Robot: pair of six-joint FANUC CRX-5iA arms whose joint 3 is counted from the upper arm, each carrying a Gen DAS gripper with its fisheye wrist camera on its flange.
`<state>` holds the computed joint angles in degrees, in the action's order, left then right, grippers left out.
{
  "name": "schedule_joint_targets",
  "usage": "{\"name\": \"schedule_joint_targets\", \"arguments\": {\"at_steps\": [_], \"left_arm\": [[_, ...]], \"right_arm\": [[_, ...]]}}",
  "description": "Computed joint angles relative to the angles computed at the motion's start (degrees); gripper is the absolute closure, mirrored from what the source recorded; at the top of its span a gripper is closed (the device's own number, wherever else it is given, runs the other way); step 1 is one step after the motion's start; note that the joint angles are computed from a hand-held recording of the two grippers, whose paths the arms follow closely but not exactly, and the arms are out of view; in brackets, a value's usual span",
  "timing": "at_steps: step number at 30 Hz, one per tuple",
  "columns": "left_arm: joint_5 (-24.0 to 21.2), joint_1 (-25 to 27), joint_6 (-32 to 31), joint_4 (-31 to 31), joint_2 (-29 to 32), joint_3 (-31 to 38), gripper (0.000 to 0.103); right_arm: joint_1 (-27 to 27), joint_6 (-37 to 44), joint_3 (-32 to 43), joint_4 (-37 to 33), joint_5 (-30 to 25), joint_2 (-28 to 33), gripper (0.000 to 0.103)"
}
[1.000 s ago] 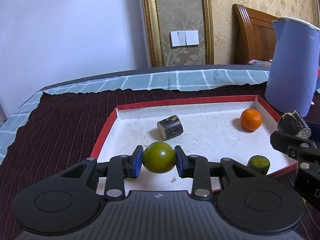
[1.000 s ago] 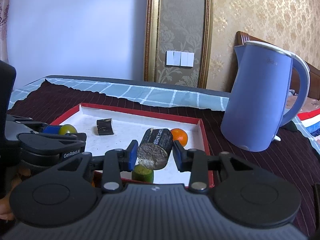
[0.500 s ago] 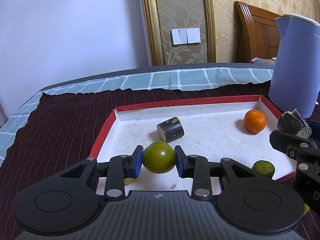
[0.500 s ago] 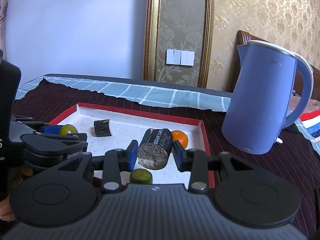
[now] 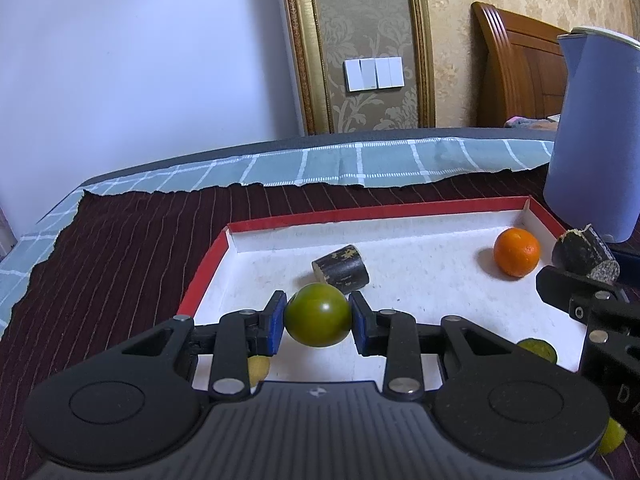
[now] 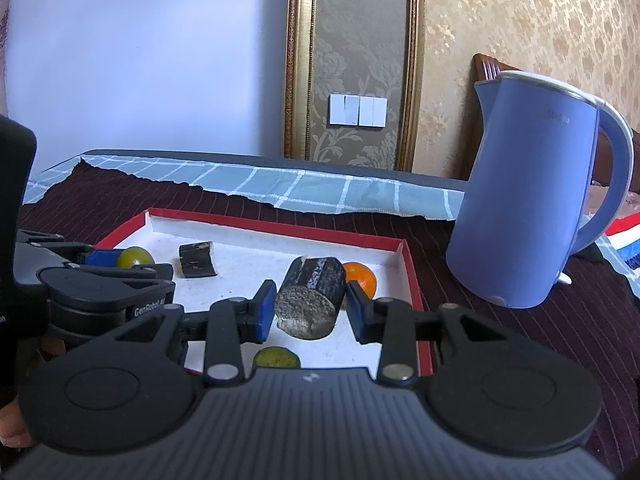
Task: Organize fruits
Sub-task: 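Carry the dark slice and green fruit over the red tray with both tools, then lower the dark slice into the tray and open the right tool while the left tool releases the green fruit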
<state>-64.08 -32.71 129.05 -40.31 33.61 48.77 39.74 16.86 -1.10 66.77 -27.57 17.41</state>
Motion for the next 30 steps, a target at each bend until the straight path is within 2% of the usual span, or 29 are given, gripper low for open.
{"name": "schedule_joint_targets", "arguments": {"at_steps": [30], "left_arm": [[-2.5,1.7,-2.4,0.6,6.0,8.6,0.070]], "right_arm": [[-1.6,7.4,9.9,-7.8,-2.1,6.6,0.068]]}}
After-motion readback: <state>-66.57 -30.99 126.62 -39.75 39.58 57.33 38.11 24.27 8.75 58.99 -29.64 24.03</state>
